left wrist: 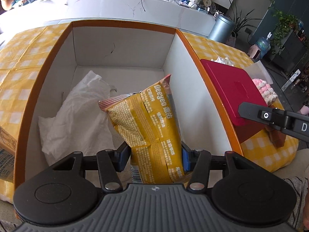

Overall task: Organize soft objects
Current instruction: 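Open the right tool over the box while the left tool lowers the wrapper in and opens, then move both tools back over the table toward the brown sponge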

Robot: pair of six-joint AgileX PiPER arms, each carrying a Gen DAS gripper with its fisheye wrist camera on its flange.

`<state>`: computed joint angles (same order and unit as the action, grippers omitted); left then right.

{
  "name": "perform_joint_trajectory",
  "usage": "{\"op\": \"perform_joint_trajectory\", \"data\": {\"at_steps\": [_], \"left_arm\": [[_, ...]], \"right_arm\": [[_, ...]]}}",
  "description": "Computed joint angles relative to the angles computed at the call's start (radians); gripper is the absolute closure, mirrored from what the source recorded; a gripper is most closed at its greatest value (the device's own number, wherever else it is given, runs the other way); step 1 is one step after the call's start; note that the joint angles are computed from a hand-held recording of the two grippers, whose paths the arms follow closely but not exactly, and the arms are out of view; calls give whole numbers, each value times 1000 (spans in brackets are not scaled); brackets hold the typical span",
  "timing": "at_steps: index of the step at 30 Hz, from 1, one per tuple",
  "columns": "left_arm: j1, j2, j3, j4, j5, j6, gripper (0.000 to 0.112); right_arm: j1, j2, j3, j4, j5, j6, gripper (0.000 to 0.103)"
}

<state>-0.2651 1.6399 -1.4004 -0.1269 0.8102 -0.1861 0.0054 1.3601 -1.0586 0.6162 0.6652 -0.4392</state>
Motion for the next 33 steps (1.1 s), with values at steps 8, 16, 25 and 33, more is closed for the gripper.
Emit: {"op": "perform_joint_trajectory", "data": {"at_steps": [8, 16, 25, 33], "left_arm": [[-71, 19, 2, 114, 1, -92, 48], [-143, -72, 77, 332, -43, -279, 22], [-147, -129, 80, 393, -51, -352, 21], [-206, -208, 144, 589, -120, -497, 21]], "right_arm": [[-13, -17, 18, -8, -19, 5, 96], [3, -22, 13, -48, -23, 55, 86], [3, -51, 26, -5, -29, 13, 78], [-44, -111, 44, 46, -55, -24, 29]]}}
